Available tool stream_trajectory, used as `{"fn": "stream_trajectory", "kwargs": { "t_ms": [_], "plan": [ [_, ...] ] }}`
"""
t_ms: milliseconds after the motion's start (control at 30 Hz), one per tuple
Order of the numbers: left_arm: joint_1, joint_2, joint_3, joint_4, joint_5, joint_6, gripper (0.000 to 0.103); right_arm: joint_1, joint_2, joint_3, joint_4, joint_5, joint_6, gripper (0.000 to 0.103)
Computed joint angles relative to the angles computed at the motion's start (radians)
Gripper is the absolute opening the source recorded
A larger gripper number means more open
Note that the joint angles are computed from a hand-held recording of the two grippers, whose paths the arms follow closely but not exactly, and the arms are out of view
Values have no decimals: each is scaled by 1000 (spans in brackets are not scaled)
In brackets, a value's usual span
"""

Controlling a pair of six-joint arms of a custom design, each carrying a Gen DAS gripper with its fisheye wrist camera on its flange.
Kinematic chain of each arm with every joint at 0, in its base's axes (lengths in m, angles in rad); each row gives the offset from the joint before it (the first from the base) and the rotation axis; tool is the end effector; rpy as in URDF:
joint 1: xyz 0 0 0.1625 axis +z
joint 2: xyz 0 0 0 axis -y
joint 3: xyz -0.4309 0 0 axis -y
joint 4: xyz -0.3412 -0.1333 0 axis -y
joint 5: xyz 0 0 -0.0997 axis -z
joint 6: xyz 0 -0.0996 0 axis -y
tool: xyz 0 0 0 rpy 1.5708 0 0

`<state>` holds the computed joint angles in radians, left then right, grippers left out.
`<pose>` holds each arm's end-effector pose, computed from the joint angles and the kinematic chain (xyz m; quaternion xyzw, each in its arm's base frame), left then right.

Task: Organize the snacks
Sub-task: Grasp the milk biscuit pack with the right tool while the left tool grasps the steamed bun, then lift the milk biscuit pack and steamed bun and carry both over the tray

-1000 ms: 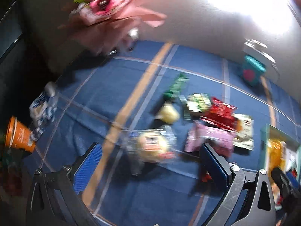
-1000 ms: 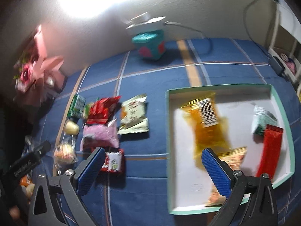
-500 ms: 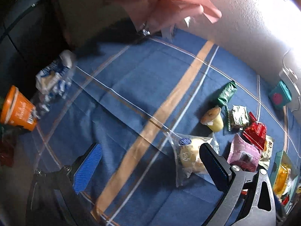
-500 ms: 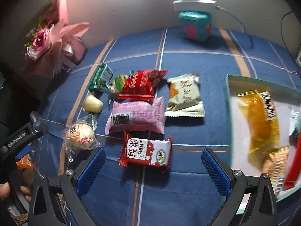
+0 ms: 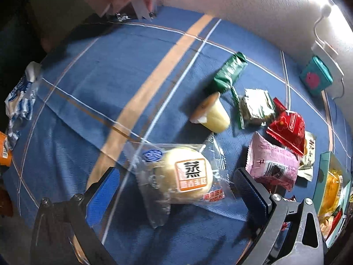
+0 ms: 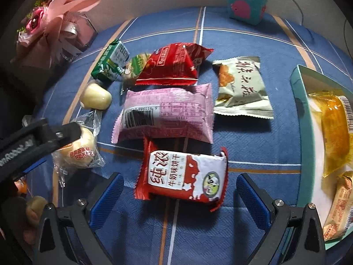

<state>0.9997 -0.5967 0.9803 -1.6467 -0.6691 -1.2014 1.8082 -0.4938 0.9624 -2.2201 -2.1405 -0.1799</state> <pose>-0.2271 -0.7446 0.1879 -0.2122 0.8663 -0.2464 0.3791 0.2648 -0.7559 0.1481 0.1732 -0.9403 0.0946 0.2773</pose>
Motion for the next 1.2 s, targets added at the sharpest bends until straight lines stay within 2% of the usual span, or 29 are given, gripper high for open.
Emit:
{"fn": "stream_trajectory", "kwargs": {
  "t_ms": [200, 267, 333, 367, 400, 433, 500, 700, 833, 900, 1200],
  "plan": [
    [11, 24, -30, 12, -20, -2, 103, 12, 17, 13, -31, -58, -29, 103],
    [15, 32, -47, 27, -30, -13, 102, 15, 25, 11, -42, -67, -28, 99],
    [16, 36, -49, 15, -32, -1, 102, 17, 24, 19, -53, -73, -23, 87],
    [17, 39, -52, 12, -30, 6, 96, 18, 26, 19, -59, -79, -24, 84],
    [16, 44, -61, 21, -28, 8, 85, 17, 22, 22, -62, -75, -26, 80],
    [15, 51, -74, 37, -24, 5, 83, 14, 13, 30, -64, -67, -27, 73],
    [15, 67, -100, 49, -19, 10, 80, 14, 12, 27, -61, -67, -24, 70],
    [-1, 73, -114, 88, 5, -8, 68, 10, 10, 0, -22, -62, -14, 69],
    [-4, 68, -112, 99, 6, -23, 65, 7, 4, -14, -4, -54, -5, 69],
    [-6, 64, -111, 100, 4, -30, 57, 9, 0, -18, -2, -45, 2, 69],
    [-38, 8, -49, 67, 45, -53, 57, 26, -41, 1, -37, -18, 6, 69]
  ]
}}
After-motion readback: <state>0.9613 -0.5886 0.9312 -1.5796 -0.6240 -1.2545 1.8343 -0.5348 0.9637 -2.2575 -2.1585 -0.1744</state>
